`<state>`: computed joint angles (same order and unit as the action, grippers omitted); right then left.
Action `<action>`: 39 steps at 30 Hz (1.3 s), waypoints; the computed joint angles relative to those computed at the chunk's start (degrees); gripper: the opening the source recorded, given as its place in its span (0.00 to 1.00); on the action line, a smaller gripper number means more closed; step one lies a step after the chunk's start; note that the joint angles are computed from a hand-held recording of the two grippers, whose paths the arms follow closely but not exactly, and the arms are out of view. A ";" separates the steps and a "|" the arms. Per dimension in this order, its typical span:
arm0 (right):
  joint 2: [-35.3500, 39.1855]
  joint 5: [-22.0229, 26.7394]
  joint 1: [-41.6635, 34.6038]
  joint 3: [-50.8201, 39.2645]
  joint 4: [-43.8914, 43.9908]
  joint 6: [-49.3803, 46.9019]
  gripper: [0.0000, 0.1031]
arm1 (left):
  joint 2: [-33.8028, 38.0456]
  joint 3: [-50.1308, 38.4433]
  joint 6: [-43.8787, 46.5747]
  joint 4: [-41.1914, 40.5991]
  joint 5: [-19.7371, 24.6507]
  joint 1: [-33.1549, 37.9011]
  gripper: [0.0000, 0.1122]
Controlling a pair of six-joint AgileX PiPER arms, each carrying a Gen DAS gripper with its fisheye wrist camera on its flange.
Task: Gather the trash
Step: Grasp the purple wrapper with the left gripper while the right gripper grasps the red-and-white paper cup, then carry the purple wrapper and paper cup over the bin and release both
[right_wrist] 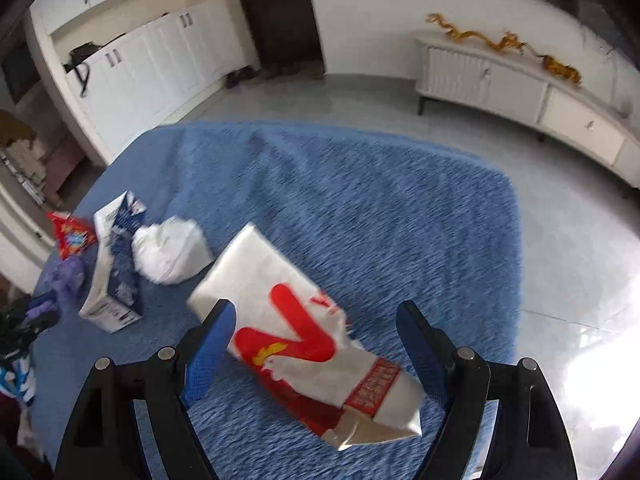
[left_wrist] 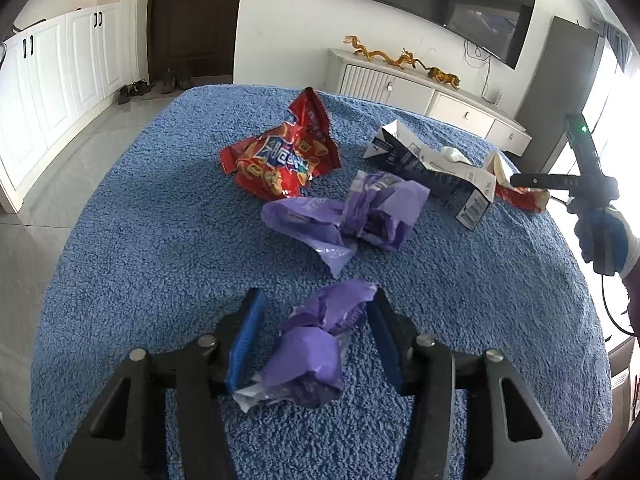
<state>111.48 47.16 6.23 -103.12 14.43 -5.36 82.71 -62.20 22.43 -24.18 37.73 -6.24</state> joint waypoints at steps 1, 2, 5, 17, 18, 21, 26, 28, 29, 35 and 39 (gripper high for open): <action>-0.23 0.43 0.27 0.40 0.77 -1.02 0.79 | -0.12 0.14 -0.19 0.19 -0.17 -0.02 0.41; -0.19 0.88 0.67 0.13 0.68 -1.06 0.78 | -0.32 0.38 -0.16 0.10 -0.27 -0.01 0.37; -0.18 2.77 2.23 -0.30 0.91 -2.07 0.61 | -0.79 0.90 0.66 -0.14 0.06 -0.05 0.29; -7.40 -1.89 11.56 10.45 -10.49 9.52 0.26 | -6.36 5.78 -3.77 3.98 0.03 -3.85 0.25; -9.24 -3.30 12.13 12.96 -10.56 10.42 0.26 | -6.87 6.22 -3.83 3.80 0.19 -4.06 0.25; -15.00 -6.44 13.83 20.09 -10.86 12.95 0.26 | -8.05 7.12 -4.07 3.80 0.64 -4.78 0.25; -24.31 -8.20 18.10 29.54 -17.06 22.02 0.26 | -9.11 6.96 -5.69 3.74 2.04 -8.90 0.25; -28.84 -8.78 18.37 33.67 -18.94 24.91 0.26 | -9.29 6.61 -6.94 4.54 2.23 -11.60 0.25; -30.77 -8.75 18.64 35.18 -20.13 26.45 0.26 | -9.35 6.40 -7.67 5.00 2.32 -13.00 0.25; -41.78 -8.62 17.47 43.15 -22.65 30.65 0.26 | -8.61 4.09 -16.26 12.02 2.08 -22.99 0.25; -47.12 -9.79 16.56 47.93 -22.79 32.13 0.26 | -7.87 1.27 -26.75 21.51 2.78 -30.91 0.25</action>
<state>64.36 37.37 22.79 -55.19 -8.36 26.78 74.84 -60.93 -4.32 -2.67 40.51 -37.15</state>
